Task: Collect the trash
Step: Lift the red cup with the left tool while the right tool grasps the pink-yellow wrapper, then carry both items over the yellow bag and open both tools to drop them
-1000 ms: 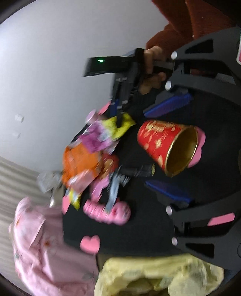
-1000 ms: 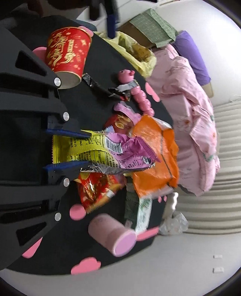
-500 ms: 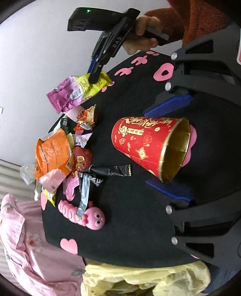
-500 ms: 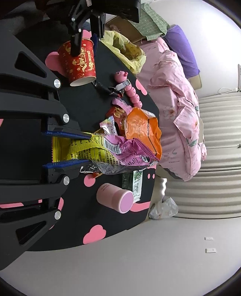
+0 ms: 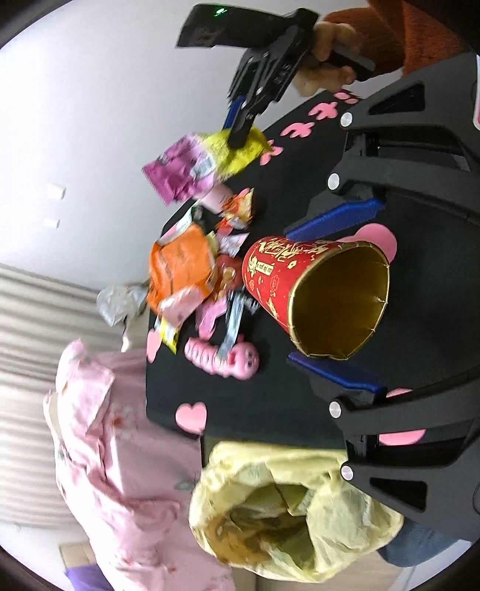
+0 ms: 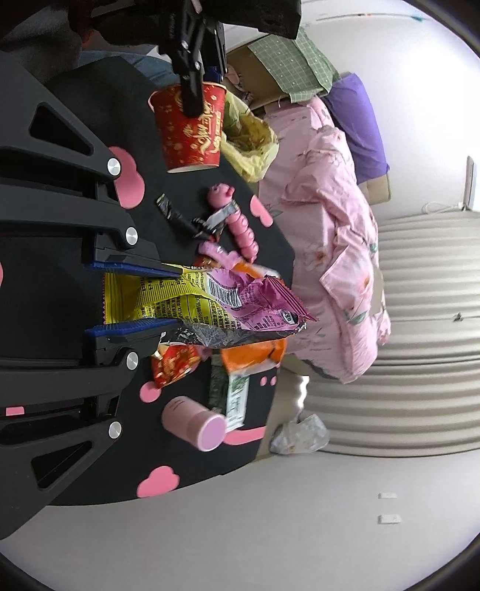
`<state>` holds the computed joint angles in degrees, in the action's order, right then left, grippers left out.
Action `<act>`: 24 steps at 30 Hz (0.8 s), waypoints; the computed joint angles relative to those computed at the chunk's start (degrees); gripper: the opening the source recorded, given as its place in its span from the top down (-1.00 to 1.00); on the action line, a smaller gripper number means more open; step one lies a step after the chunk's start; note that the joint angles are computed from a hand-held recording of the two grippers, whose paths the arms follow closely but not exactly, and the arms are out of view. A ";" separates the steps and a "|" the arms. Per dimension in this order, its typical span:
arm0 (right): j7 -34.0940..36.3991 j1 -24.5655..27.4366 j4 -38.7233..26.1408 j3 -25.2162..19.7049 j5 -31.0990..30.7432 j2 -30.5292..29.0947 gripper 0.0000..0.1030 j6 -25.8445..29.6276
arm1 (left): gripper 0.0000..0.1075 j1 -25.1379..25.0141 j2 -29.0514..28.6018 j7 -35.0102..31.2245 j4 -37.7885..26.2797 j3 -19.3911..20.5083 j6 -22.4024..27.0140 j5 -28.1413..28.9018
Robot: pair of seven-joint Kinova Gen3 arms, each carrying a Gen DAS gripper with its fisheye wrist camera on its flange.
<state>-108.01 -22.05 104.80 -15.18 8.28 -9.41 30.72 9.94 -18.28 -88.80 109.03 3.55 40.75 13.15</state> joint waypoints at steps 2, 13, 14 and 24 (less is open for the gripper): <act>0.77 -0.52 -0.56 0.09 -0.43 -0.29 0.58 -0.09 | -0.10 -0.95 -1.13 1.28 0.53 -0.30 -0.27 -0.09; 8.68 -4.99 -10.01 0.07 -4.66 5.10 0.58 0.56 | -0.09 -12.11 -8.41 12.67 1.23 -1.15 -1.72 -10.14; 9.14 -5.47 -11.22 0.06 -4.78 5.93 0.58 0.91 | -0.09 -12.83 -8.82 12.43 1.17 -2.15 -2.52 -10.87; 17.81 -12.33 -28.50 0.19 -6.69 19.72 0.58 7.16 | -0.09 -14.35 -7.46 8.40 1.20 -13.00 -4.41 -9.18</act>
